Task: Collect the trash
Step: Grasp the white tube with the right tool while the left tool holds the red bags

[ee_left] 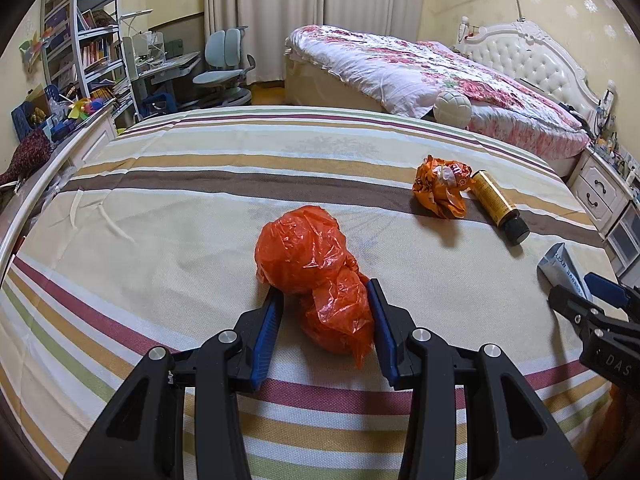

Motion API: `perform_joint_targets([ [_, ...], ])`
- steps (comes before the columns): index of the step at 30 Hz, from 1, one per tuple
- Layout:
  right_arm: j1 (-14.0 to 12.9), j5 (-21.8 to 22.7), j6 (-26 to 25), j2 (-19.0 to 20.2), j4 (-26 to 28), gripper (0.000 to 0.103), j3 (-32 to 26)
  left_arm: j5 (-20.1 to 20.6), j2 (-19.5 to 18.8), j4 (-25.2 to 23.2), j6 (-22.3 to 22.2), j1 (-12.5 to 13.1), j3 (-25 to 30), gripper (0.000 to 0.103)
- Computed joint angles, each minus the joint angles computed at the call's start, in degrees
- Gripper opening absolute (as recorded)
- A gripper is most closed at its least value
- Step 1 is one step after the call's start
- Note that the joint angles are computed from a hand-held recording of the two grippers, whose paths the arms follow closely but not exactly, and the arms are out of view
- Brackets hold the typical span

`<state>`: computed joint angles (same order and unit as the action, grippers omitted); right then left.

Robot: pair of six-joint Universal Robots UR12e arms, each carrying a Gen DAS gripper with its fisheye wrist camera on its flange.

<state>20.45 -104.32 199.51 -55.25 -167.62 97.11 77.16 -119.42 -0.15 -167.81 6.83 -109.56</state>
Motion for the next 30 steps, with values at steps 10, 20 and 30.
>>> perform_joint_targets([
  [10, -0.09, -2.29, 0.61, -0.28, -0.6, 0.031, 0.75, -0.12, -0.03, 0.1, 0.47, -0.08, -0.09, 0.039],
  [20, 0.05, -2.37, 2.36, -0.91, -2.89, 0.026, 2.53, -1.96, 0.11, -1.05, 0.2, 0.47, 0.07, 0.036],
  [30, -0.34, -1.26, 3.29, -1.15, -3.91, 0.026, 3.13, -4.62, 0.29, -2.99, 0.48, 1.14, 0.28, 0.046],
])
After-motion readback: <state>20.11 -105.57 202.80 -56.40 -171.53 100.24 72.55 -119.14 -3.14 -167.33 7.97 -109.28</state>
